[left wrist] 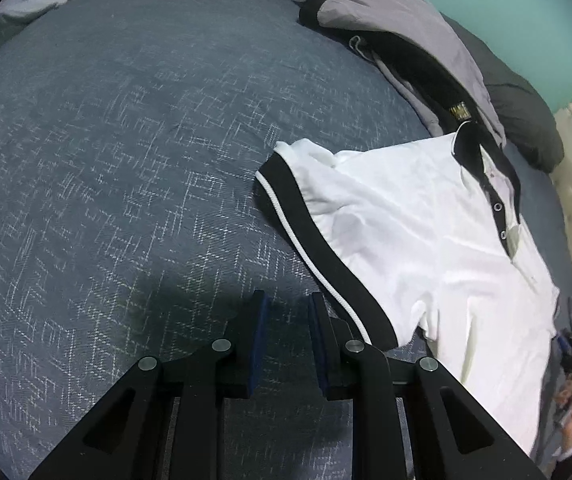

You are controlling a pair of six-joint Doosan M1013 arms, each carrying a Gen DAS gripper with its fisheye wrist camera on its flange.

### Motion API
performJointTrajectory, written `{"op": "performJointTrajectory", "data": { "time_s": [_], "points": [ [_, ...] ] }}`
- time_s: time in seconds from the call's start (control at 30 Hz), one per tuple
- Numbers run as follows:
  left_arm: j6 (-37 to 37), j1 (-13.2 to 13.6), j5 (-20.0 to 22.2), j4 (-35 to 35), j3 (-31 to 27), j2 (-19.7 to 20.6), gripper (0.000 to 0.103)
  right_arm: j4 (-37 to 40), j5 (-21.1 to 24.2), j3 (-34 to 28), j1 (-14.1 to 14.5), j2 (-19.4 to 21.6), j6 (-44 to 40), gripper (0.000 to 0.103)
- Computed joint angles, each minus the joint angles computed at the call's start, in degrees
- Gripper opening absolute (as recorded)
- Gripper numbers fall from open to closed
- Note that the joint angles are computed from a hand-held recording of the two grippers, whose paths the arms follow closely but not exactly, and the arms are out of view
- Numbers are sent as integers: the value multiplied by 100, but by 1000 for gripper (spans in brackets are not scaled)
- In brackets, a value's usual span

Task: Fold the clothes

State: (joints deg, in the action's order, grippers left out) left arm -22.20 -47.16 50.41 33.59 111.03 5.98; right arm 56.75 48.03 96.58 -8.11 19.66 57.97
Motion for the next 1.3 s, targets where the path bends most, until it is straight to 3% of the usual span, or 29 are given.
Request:
{"op": "performJointTrajectory", "data": {
  "time_s": [0.23,0.5,0.6,0.73,0.93,1.3],
  "points": [
    [54,20,156,39,-133,156,22,1170,236,677,-251,-344,-679,26],
    [26,66,295,240,-336,223,22,1663,463,1100,-310,-531,-1426,26],
    [185,133,307,235,-477,307,23,1655,595,1120,-326,-538,-1528,26],
    [270,187,242,256,-644,423,35,1874,721,1195,-370,-581,-1818,26],
    [442,309,159,184,-883,636,44,1948,840,1217,-379,-558,-1947,26],
    [-84,341,85,357,-765,493,47,2030,879,1220,-372,-547,-1987,26]
  ]
}}
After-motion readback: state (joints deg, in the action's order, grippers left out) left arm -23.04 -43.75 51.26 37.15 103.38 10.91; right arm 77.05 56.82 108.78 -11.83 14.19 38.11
